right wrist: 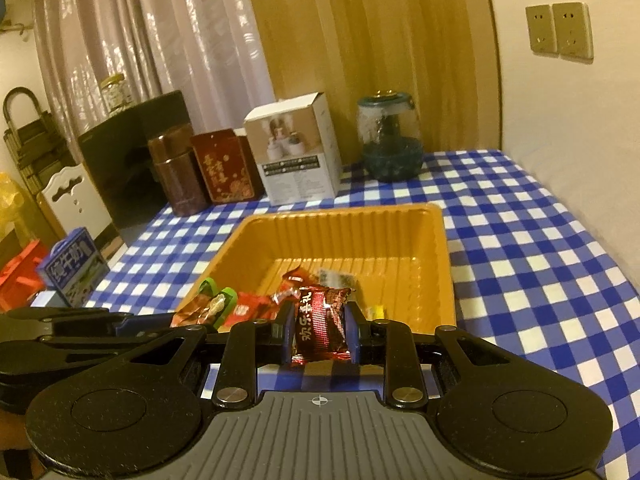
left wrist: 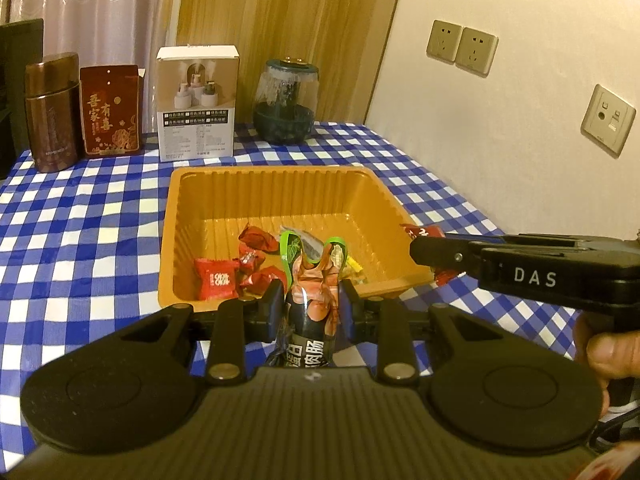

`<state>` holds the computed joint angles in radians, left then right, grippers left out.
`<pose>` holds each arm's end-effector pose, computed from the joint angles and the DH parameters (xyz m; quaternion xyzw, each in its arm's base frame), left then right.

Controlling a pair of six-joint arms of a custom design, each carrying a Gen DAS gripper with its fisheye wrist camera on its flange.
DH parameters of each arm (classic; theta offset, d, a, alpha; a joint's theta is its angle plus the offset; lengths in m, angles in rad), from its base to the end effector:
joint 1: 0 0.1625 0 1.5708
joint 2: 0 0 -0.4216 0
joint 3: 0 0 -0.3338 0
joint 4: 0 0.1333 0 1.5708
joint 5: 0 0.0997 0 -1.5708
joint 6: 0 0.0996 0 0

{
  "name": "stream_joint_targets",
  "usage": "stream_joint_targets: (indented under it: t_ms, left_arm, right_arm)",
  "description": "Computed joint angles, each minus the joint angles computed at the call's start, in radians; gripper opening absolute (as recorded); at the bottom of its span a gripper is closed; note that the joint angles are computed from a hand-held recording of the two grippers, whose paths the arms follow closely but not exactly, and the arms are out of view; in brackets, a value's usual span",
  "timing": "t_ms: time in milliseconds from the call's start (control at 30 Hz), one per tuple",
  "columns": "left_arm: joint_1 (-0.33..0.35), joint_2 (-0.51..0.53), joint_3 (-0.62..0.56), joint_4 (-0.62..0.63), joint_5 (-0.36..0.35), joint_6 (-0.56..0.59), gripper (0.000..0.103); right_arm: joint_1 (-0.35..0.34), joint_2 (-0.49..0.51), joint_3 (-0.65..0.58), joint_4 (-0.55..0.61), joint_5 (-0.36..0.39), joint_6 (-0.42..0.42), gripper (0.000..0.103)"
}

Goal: Organize snacks
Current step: 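Carry the snack stick and red candy packet over the orange tray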

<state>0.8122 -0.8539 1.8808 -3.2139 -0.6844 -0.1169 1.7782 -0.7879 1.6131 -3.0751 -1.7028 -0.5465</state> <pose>-0.2376 -0.5567 0.2009 0.1481 0.8579 -0.4213 0.2540 0.2542 -0.6244 0.2019 0.3259 -0.8829 0.3171 0.1174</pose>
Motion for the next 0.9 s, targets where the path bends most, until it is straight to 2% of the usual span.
stream_joint_targets:
  t_ms: [467,900]
  left_arm:
    - [0.022,0.019,-0.062,0.004,-0.018,0.039,0.026]
    - [0.047,0.047,-0.133,0.012,-0.007,0.082,0.026]
  right_arm:
    - [0.007,0.05,-0.079,-0.008,-0.007,0.038,0.027]
    - [0.002,0.094,-0.164,-0.002,-0.029,0.07,0.027]
